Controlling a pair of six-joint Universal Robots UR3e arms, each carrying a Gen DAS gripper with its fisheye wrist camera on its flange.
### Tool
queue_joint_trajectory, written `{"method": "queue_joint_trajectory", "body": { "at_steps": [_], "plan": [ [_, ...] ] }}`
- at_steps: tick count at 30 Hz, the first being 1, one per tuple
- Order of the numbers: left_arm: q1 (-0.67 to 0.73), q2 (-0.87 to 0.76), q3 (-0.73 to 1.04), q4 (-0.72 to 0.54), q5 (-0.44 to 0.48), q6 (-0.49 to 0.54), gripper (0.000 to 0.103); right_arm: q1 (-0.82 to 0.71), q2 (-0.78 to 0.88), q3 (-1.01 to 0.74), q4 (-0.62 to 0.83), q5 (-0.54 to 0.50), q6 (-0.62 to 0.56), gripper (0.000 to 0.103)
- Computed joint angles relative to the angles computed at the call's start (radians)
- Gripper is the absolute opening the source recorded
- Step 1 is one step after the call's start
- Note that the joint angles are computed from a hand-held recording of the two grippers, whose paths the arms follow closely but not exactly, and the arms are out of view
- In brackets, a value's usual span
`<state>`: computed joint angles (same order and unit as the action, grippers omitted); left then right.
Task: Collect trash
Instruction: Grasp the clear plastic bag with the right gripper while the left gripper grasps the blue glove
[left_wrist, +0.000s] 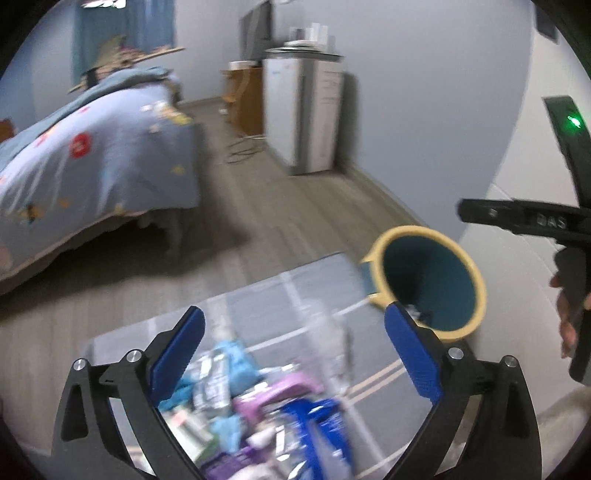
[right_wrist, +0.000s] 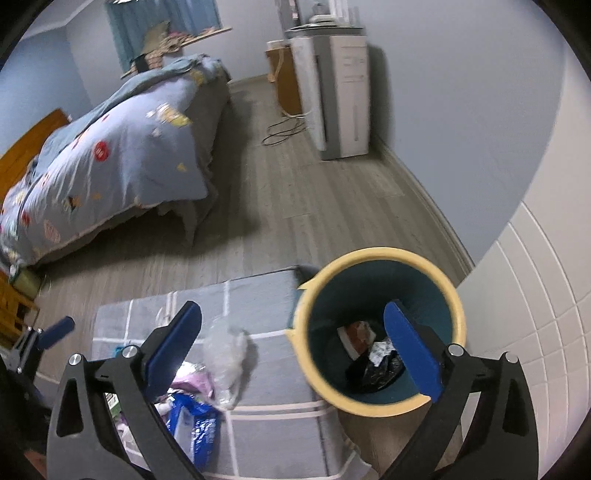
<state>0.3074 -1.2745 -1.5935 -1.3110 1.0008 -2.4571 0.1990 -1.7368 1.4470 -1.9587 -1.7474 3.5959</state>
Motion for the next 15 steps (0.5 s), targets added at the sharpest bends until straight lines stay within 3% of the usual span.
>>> {"method": "queue_joint_trajectory", "body": {
  "at_steps": [7, 15],
  "plan": [
    [0.259, 0.030, -0.007, -0.105, -0.056, 0.069, 0.097, 0.217, 0.222, -0.211, 0.054, -0.097, 0.062, 0.097],
    [0.395, 0.023, -0.022, -0.123, -0.058, 0.143, 0.097, 0.332, 0.414, -0.399, 0.092, -0.130, 0.080, 0.097]
  ]
}}
